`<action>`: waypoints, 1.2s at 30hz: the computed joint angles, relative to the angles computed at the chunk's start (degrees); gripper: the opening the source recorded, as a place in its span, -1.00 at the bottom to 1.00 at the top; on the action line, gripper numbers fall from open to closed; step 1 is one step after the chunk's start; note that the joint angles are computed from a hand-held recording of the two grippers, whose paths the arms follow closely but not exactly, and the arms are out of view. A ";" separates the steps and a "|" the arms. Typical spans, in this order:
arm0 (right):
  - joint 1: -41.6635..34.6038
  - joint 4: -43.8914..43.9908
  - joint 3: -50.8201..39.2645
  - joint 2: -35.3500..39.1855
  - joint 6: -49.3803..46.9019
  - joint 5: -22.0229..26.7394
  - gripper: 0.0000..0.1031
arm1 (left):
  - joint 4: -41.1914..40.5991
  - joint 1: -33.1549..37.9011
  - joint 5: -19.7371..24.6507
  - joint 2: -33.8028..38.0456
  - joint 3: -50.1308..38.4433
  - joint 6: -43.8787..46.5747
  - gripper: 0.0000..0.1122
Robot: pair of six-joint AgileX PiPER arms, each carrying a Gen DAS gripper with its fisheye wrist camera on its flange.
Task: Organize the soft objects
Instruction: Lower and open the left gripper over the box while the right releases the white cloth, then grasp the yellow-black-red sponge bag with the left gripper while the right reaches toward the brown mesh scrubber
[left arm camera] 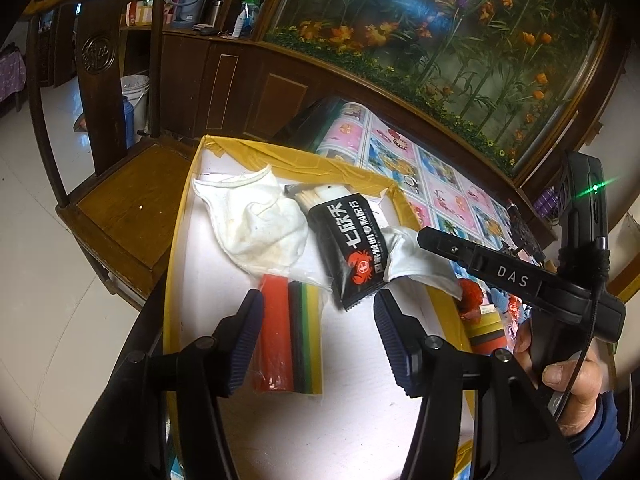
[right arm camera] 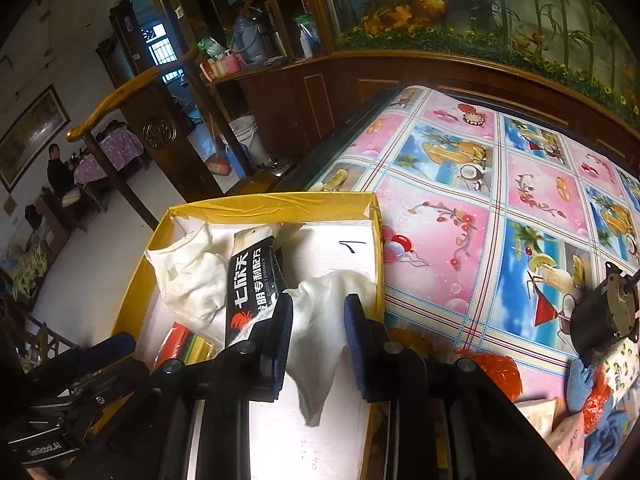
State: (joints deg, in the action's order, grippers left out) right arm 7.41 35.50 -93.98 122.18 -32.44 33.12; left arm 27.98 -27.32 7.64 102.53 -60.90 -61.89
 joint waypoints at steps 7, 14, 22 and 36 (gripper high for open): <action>-4.02 11.74 9.73 -6.77 -10.95 1.03 -0.44 | 17.14 -3.71 0.81 -1.97 0.95 -17.81 0.03; -9.67 24.51 22.92 -13.55 -24.91 2.76 -0.44 | 28.38 -7.57 0.76 -2.60 1.57 -30.36 0.06; -19.31 33.16 34.34 -19.32 -37.61 7.24 -0.43 | 36.57 -13.15 2.03 -1.32 0.60 -40.08 0.06; -42.43 35.72 37.41 -18.75 -46.88 16.73 -0.44 | 13.19 -21.04 6.99 7.52 -12.76 -13.64 0.07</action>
State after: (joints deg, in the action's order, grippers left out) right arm -35.02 71.23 -56.57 103.43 -79.32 49.85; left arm 41.17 -48.36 14.63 110.05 -73.66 -75.54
